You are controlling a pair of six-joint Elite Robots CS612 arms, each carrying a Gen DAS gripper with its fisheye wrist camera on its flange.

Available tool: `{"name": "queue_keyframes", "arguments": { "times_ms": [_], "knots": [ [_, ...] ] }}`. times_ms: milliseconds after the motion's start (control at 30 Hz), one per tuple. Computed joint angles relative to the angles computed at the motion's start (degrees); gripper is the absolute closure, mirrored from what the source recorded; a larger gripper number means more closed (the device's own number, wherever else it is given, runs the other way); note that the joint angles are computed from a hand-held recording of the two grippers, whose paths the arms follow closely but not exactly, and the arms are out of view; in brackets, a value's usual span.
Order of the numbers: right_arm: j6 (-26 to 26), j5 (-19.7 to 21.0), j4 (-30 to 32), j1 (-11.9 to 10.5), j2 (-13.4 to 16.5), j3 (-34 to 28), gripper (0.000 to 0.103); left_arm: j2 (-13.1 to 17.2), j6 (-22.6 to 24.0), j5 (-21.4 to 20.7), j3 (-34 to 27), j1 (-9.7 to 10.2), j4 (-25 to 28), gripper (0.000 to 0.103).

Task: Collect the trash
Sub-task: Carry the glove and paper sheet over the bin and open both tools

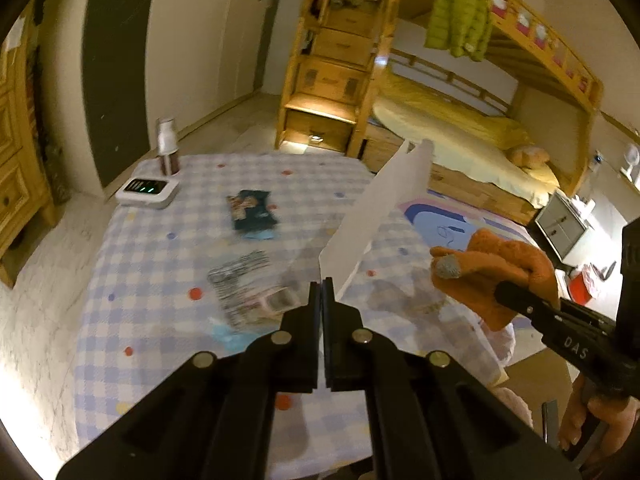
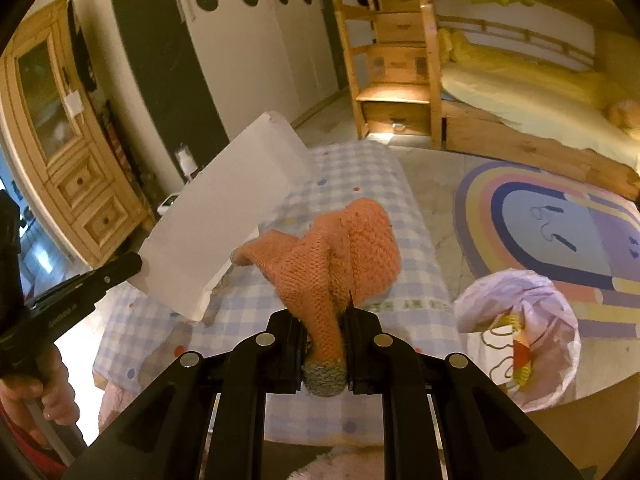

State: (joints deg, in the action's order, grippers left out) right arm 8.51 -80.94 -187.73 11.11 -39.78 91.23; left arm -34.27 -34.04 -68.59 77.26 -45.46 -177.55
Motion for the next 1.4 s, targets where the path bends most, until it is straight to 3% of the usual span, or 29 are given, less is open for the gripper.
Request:
{"name": "queue_keyframes", "arguments": {
  "times_ms": [267, 500, 767, 1033, 1100, 1233, 1400],
  "knots": [
    [4.6, -2.8, -3.6, -2.6, -1.9, 4.6, 0.088, 2.4, 5.3, 0.2, -5.1, -1.90, 2.2, 0.103],
    [8.1, -6.5, -5.7, -4.8, -3.1, 8.5, 0.088, 6.3, 9.6, -3.4, -12.5, -2.79, 5.7, 0.103],
    [12.6, -10.3, -6.4, -7.8, -3.6, 11.3, 0.088, 13.1, 13.8, -9.3, -26.5, -3.23, 13.7, 0.103],
    [14.8, -10.5, -5.3, -9.9, -2.5, 10.9, 0.088, 20.6, 15.3, -14.3, -41.3, -3.39, 21.7, 0.103],
    [15.1, -10.3, -4.9, -10.3, -2.1, 10.6, 0.088, 22.2, 15.5, -15.8, -44.2, -3.25, 22.7, 0.100],
    [15.1, -9.9, -4.0, -10.6, -1.5, 9.9, 0.088, 22.7, 16.2, -14.9, -44.9, -3.24, 22.0, 0.072],
    [15.1, -9.0, -1.8, -10.6, -0.1, 8.0, 0.084, 20.7, 14.7, -12.3, -40.7, -2.89, 20.2, 0.060]
  ]
}}
